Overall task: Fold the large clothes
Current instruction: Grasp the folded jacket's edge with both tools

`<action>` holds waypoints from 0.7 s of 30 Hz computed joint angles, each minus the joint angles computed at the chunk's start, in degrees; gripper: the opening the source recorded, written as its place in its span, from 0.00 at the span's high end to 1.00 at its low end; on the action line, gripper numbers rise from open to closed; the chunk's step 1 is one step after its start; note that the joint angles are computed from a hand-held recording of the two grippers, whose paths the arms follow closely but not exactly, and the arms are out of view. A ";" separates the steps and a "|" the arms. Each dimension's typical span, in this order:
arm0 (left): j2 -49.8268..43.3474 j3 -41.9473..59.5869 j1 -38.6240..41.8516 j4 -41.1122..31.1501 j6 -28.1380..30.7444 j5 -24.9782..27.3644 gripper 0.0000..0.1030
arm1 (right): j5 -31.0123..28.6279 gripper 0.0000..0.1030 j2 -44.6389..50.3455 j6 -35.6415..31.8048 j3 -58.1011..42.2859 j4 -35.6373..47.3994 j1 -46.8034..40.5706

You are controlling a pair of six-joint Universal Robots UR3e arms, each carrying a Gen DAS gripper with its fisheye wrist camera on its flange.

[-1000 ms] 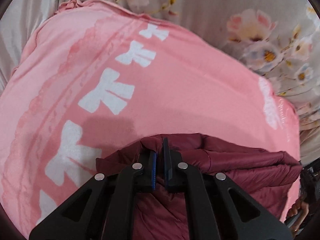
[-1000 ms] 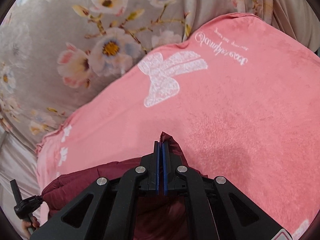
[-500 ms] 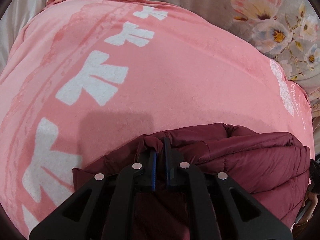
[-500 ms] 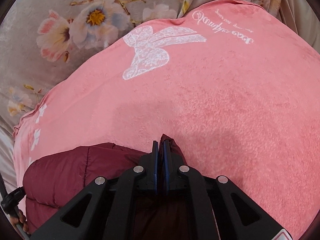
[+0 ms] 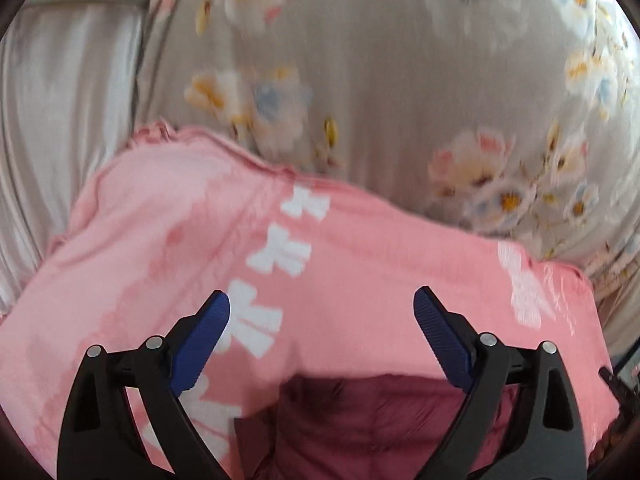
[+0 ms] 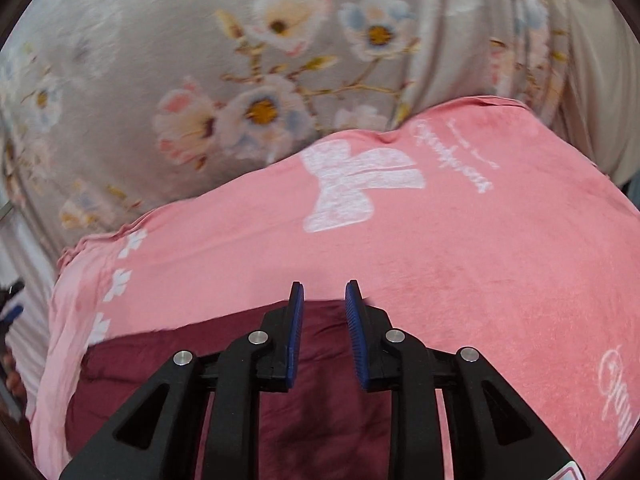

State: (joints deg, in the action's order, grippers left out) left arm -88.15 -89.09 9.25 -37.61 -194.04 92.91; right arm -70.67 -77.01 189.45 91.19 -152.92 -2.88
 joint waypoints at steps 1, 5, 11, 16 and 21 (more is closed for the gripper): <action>-0.29 1.58 -0.19 -1.22 0.14 -1.10 0.18 | -0.47 0.78 0.81 -0.67 -0.91 0.46 1.92; -6.98 8.61 -8.09 -8.35 2.91 -2.05 0.32 | -3.75 0.82 7.88 -4.12 -8.64 3.17 11.63; -19.62 7.23 -18.40 -5.56 4.16 0.86 0.39 | -7.61 0.85 19.21 -7.38 -20.54 8.49 18.12; -25.36 6.80 -21.11 -2.66 3.45 4.04 0.39 | -9.31 0.87 22.88 -7.81 -22.08 9.11 16.22; -26.81 4.30 -20.57 1.53 2.76 3.49 0.37 | -8.31 0.89 24.66 -6.68 -21.42 8.00 15.45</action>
State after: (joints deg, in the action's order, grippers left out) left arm -114.95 -84.79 -11.32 -36.08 -191.28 96.40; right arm -78.98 -52.35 182.77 69.77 -144.92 12.57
